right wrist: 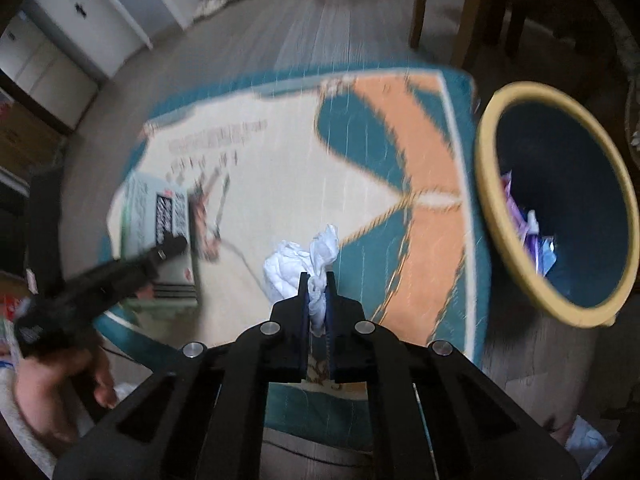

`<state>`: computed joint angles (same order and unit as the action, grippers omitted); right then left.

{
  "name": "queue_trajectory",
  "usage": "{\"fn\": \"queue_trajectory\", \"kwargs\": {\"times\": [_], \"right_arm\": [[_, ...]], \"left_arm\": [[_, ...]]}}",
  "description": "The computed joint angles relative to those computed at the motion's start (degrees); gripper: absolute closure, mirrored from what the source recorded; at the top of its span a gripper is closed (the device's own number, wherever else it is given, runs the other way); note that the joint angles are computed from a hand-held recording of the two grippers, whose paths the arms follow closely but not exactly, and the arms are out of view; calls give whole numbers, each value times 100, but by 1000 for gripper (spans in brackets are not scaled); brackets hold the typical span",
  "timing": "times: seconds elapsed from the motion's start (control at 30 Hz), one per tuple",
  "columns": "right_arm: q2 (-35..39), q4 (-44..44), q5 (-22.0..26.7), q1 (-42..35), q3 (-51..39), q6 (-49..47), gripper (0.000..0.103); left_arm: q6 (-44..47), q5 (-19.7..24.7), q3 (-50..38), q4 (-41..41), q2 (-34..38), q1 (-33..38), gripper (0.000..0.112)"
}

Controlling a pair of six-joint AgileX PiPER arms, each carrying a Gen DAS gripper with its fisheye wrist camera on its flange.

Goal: Collect trash
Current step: 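Grasp the green-white medicine box with the left tool while the right tool grasps the white tissue, then carry the medicine box and tissue over the bin and open both tools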

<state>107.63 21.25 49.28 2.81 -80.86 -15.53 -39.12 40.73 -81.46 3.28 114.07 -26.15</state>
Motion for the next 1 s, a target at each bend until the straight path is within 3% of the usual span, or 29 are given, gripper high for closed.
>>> {"fn": "queue_trajectory", "kwargs": {"times": [0.17, 0.33, 0.47, 0.6, 0.7, 0.77, 1.0], "right_arm": [[-227, 299, 205, -518, -623, -274, 97], [-335, 413, 301, -1286, -1223, -551, 97], [19, 320, 361, -1829, -1830, -409, 97], [586, 158, 547, -2240, -2318, -60, 97], [980, 192, 876, -2313, -2680, 58, 97], [999, 66, 816, -2240, -2634, -37, 97], [1006, 111, 829, -2315, -2625, -69, 97]], "left_arm": [[187, 162, -594, 289, -19, -213, 90], [460, 292, -1191, -228, 167, -209, 90], [199, 317, -1561, -476, 403, -143, 90], [-388, 489, -2111, -104, 816, -160, 90], [-683, 690, -2472, 82, 1035, -206, 90], [-765, 1077, -2894, 371, 1221, -336, 90], [-880, 1547, -3374, 929, 1357, -652, 90]]}}
